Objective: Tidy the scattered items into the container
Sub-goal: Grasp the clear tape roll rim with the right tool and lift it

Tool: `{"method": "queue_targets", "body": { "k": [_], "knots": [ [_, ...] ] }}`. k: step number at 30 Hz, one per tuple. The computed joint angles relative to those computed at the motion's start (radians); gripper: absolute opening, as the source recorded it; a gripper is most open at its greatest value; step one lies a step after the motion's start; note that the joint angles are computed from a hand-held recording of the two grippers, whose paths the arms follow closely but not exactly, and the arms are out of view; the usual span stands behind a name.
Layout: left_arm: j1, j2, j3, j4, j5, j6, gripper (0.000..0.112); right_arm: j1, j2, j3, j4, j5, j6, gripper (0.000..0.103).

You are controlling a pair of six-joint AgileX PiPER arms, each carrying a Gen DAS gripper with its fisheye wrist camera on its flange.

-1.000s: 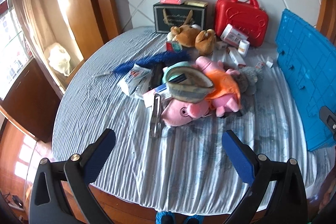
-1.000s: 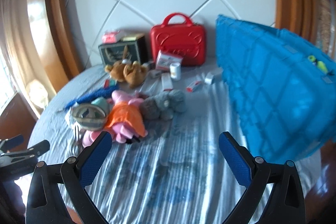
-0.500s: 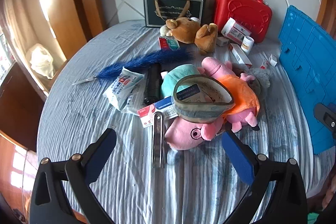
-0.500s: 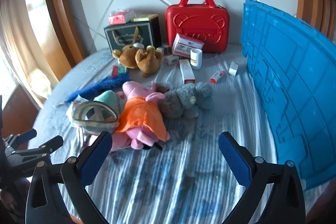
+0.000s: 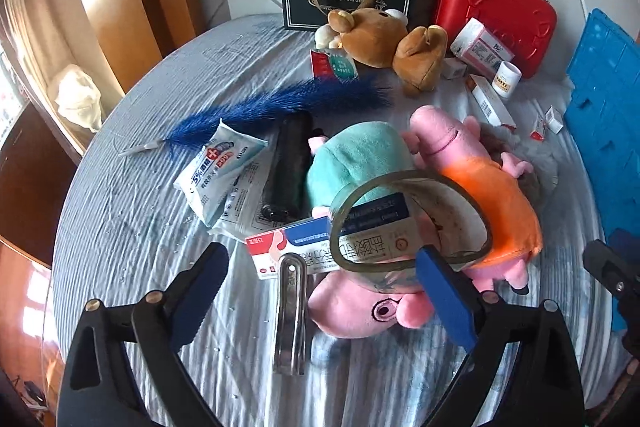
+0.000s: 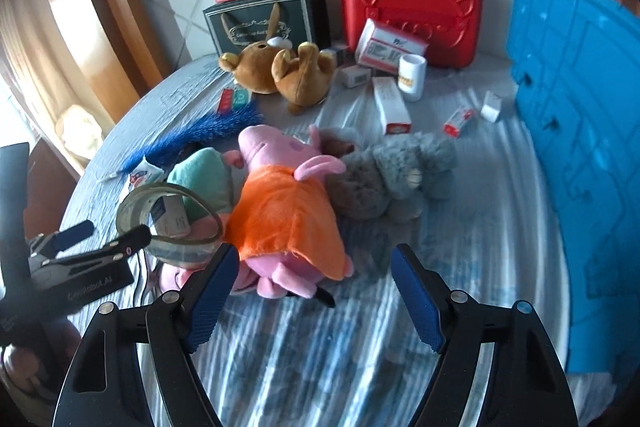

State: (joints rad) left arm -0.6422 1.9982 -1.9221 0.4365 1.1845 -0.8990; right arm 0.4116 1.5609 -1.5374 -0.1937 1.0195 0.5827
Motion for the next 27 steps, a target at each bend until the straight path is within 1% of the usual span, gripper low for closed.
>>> {"method": "queue_targets", "body": {
  "k": [2,3,7,8,9,10,11,12,13,14,16,19,22,25,27],
  "knots": [
    [-0.003,-0.031,0.037,0.002,-0.034,-0.015,0.095,-0.008,0.008,0.004,0.024,-0.011,-0.027,0.079],
    [-0.002,-0.035,0.037,0.000,-0.039,-0.015,0.095,-0.010,0.012,0.005,0.033,-0.015,-0.038,0.079],
    [0.017,0.037,-0.069,-0.026,0.007,-0.001,0.094,-0.013,0.028,0.002,0.043,-0.017,-0.055,0.079],
    [0.023,0.053,-0.085,-0.044,0.015,0.010,0.080,-0.012,0.027,0.003,0.042,-0.018,-0.052,0.079],
    [0.026,0.052,-0.078,-0.065,0.011,0.020,0.063,-0.011,0.024,0.003,0.045,-0.016,-0.052,0.079],
    [0.025,0.038,-0.049,-0.075,0.002,0.019,0.055,-0.009,0.020,0.004,0.050,-0.015,-0.055,0.079],
    [0.019,0.020,-0.013,-0.070,-0.004,0.010,0.042,-0.005,0.015,0.008,0.050,-0.015,-0.057,0.079],
    [0.012,0.004,0.022,-0.060,-0.006,0.002,0.036,-0.002,0.012,0.011,0.051,-0.016,-0.062,0.079],
    [0.007,-0.020,0.072,-0.050,-0.008,-0.008,0.033,0.002,0.010,0.014,0.054,-0.015,-0.067,0.079],
    [0.004,-0.041,0.116,-0.043,-0.010,-0.018,0.026,0.006,0.008,0.020,0.062,-0.018,-0.073,0.079],
    [0.005,-0.094,0.222,-0.026,-0.023,-0.045,0.023,0.014,0.008,0.035,0.084,-0.028,-0.084,0.079],
    [0.006,-0.135,0.310,0.028,0.011,-0.088,0.021,0.029,0.020,0.043,0.124,-0.041,-0.109,0.079],
    [0.015,-0.164,0.368,0.056,0.018,-0.123,0.018,0.063,0.030,0.047,0.143,-0.051,-0.127,0.079],
    [-0.003,-0.202,0.421,0.111,0.031,-0.183,0.014,0.091,0.035,0.052,0.162,-0.059,-0.149,0.079],
    [-0.008,-0.240,0.453,0.117,0.010,-0.197,0.014,0.109,0.036,0.060,0.176,-0.066,-0.166,0.079]
  ]
}}
